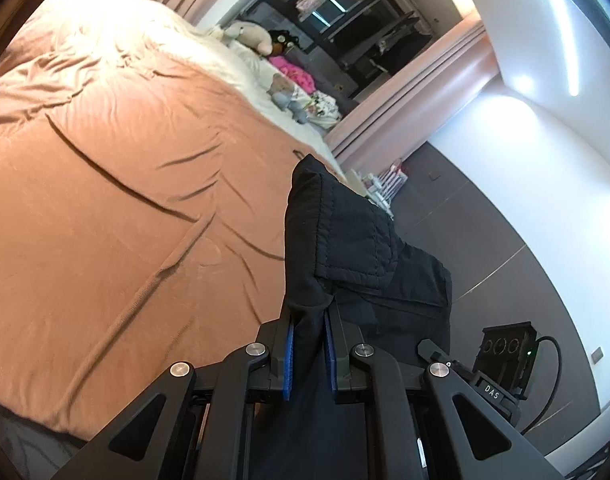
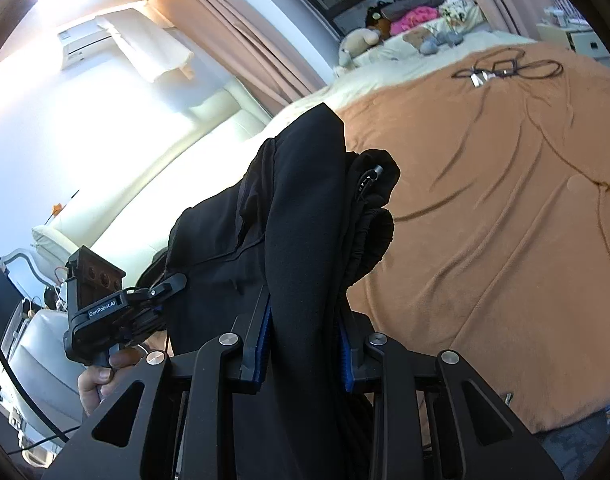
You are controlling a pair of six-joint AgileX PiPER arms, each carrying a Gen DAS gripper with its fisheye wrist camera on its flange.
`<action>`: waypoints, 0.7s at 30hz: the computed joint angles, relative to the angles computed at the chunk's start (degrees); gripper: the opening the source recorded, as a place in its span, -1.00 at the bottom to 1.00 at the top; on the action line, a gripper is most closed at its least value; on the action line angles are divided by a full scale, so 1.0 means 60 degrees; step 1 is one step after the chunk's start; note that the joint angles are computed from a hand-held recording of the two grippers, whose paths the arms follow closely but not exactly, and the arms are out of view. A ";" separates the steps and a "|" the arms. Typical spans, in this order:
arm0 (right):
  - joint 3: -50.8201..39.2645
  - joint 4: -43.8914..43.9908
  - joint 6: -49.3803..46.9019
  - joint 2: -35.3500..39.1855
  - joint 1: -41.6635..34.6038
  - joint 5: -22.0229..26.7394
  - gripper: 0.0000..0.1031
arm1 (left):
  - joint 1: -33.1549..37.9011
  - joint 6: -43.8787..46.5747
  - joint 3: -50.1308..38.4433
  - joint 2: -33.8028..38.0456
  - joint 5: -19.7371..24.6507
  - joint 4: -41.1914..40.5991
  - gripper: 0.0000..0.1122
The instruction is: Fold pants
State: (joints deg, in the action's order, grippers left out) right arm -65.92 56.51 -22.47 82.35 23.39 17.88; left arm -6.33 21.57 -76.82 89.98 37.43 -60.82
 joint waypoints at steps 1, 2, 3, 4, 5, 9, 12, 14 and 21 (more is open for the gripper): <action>0.0182 0.0148 -0.0166 -0.0141 0.0060 -0.0107 -0.52 | -0.0026 0.0015 0.0125 -0.0177 -0.0049 -0.0012 -0.77; 0.0441 0.0342 -0.0398 -0.0365 0.0102 -0.0197 -0.52 | -0.0041 0.0042 0.0243 -0.0329 -0.0087 -0.0029 -0.77; 0.0628 0.0318 -0.0393 -0.0549 0.0217 -0.0332 -0.52 | -0.0059 0.0061 0.0360 -0.0487 -0.0123 -0.0042 -0.77; 0.0854 0.0527 -0.0642 -0.0746 0.0232 -0.0384 -0.52 | -0.0058 0.0133 0.0486 -0.0637 -0.0155 -0.0090 -0.77; 0.1036 0.0606 -0.0754 -0.0930 0.0284 -0.0453 -0.52 | -0.0062 0.0183 0.0624 -0.0799 -0.0185 -0.0138 -0.77; 0.1393 0.0255 -0.0511 -0.1361 0.0552 -0.0702 -0.52 | -0.0031 0.0351 0.1173 -0.1448 -0.0230 -0.0292 -0.77; 0.1495 -0.0386 0.0033 -0.1570 0.0743 -0.0819 -0.52 | 0.0111 0.0305 0.1461 -0.1853 -0.0131 -0.0333 -0.77; 0.1507 -0.0579 0.0143 -0.1635 0.0834 -0.0880 -0.52 | 0.0289 0.0409 0.1661 -0.2178 -0.0006 -0.0398 -0.77; 0.1330 -0.1251 0.0638 -0.1556 0.1384 -0.1171 -0.52 | 0.1143 0.0795 0.2050 -0.3021 0.0516 -0.0630 -0.77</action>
